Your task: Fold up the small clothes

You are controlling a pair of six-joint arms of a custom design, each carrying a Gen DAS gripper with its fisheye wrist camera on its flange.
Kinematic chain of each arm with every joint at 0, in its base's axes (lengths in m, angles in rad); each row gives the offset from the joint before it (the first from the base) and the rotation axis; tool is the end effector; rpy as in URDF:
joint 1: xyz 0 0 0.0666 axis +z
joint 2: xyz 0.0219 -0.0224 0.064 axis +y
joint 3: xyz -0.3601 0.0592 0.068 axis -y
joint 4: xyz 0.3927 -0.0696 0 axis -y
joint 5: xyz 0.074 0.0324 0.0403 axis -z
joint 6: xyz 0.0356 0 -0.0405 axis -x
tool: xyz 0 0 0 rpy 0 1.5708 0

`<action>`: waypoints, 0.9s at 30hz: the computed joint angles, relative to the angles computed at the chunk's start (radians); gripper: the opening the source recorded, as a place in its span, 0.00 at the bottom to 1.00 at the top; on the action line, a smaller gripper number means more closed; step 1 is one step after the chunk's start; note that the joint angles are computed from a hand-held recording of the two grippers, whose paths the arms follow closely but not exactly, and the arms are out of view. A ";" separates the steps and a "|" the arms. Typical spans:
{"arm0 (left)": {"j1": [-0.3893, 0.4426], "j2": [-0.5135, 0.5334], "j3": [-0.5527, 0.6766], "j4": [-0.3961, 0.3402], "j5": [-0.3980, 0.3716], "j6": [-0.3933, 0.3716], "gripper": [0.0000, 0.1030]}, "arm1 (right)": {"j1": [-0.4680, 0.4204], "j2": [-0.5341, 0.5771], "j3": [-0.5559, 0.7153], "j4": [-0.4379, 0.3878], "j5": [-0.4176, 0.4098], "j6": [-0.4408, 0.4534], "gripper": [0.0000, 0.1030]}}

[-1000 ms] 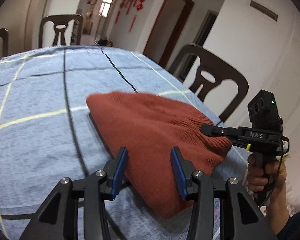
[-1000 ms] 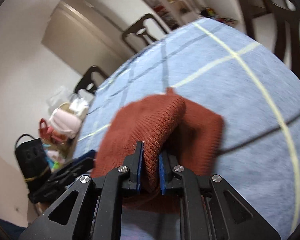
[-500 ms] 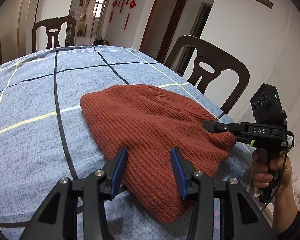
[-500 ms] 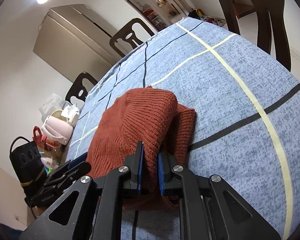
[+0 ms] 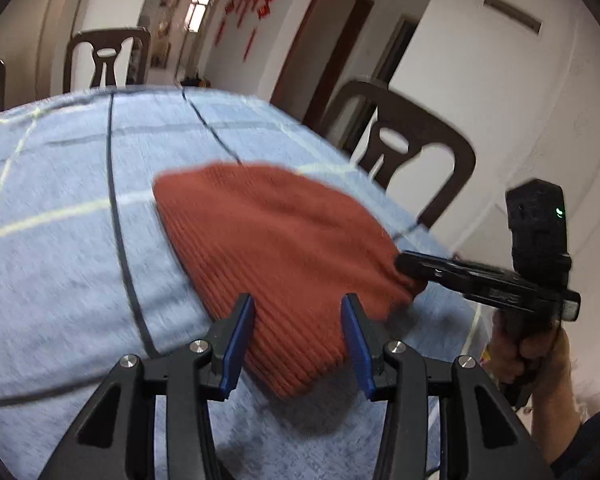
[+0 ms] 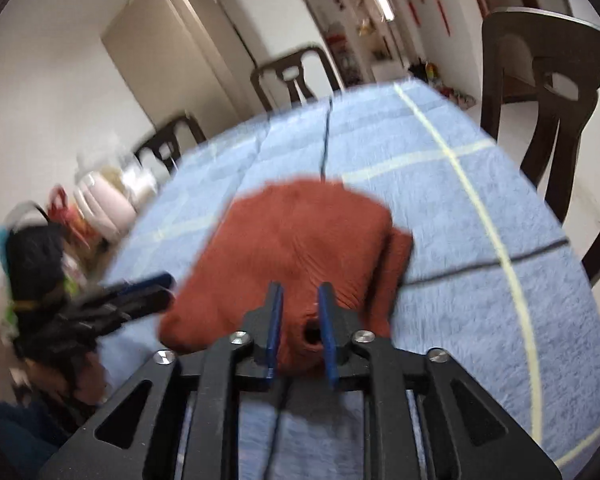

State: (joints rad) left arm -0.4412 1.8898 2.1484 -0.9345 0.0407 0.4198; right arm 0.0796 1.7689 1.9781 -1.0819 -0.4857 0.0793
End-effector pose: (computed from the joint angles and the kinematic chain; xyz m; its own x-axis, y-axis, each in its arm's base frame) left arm 0.6000 -0.2854 0.4829 -0.7022 -0.1188 -0.7020 0.1853 0.9215 -0.3412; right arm 0.6080 0.0648 0.4709 -0.7320 -0.1287 -0.6691 -0.4288 0.8502 0.3056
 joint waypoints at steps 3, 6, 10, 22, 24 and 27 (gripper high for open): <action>-0.003 0.009 0.009 -0.018 -0.018 -0.005 0.46 | -0.021 -0.017 -0.039 0.039 -0.037 -0.022 0.07; 0.004 0.019 0.039 -0.051 -0.003 -0.005 0.46 | -0.016 -0.018 -0.026 0.012 -0.016 -0.008 0.07; 0.017 0.030 0.088 -0.058 -0.016 -0.001 0.46 | -0.009 -0.005 0.035 -0.015 0.006 -0.004 0.08; 0.034 0.292 0.472 -0.275 -0.087 0.001 0.46 | 0.024 0.186 0.270 -0.076 0.069 -0.041 0.12; 0.031 0.286 0.465 -0.277 -0.095 -0.001 0.46 | 0.019 0.181 0.265 -0.078 0.055 -0.048 0.12; 0.026 0.264 0.438 -0.269 -0.115 -0.011 0.46 | 0.018 0.146 0.230 -0.055 0.065 -0.044 0.12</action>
State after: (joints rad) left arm -0.4156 2.1535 2.5869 -1.2032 -0.0742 0.4084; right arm 0.0978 1.9148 2.2081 -1.1364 -0.4202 0.0357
